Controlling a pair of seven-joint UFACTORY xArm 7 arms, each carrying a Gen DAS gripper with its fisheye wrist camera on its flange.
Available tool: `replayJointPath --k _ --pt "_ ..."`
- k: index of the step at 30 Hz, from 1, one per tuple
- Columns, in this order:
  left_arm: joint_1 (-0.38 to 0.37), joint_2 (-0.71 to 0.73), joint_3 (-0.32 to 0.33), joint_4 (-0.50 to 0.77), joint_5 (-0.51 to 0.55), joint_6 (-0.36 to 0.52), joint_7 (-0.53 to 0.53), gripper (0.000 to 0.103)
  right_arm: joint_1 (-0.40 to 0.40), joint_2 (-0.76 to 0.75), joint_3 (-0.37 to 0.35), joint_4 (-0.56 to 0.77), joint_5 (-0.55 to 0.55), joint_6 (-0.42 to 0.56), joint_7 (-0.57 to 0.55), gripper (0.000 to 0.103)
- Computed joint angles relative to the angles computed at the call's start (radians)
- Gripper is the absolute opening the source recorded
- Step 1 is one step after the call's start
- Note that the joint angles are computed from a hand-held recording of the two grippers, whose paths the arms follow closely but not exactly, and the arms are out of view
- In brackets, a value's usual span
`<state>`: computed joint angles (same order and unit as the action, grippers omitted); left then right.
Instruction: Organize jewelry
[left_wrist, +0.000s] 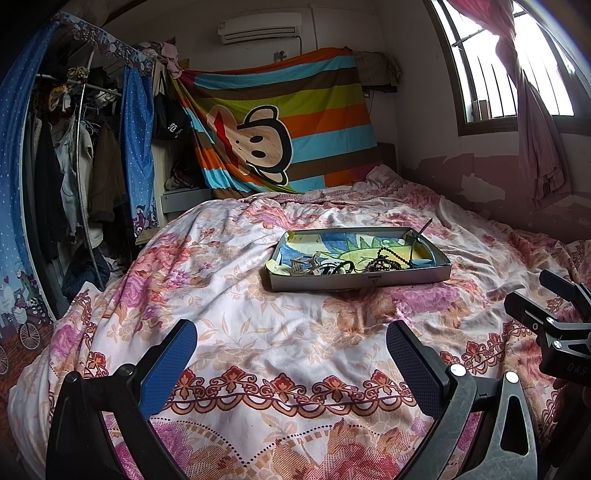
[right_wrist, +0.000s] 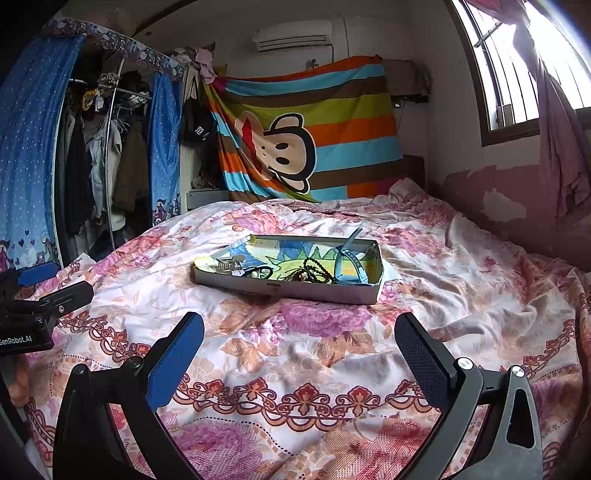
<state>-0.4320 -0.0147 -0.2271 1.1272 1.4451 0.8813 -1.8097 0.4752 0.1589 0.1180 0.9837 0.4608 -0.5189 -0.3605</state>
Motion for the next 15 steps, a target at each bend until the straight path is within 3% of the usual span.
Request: replayJointPath --k 15 --pt "-0.001 0.001 0.001 0.002 -0.002 0.0 0.003 0.103 0.002 -0.002 0.003 -0.012 0.0 -0.007 0.002 0.102"
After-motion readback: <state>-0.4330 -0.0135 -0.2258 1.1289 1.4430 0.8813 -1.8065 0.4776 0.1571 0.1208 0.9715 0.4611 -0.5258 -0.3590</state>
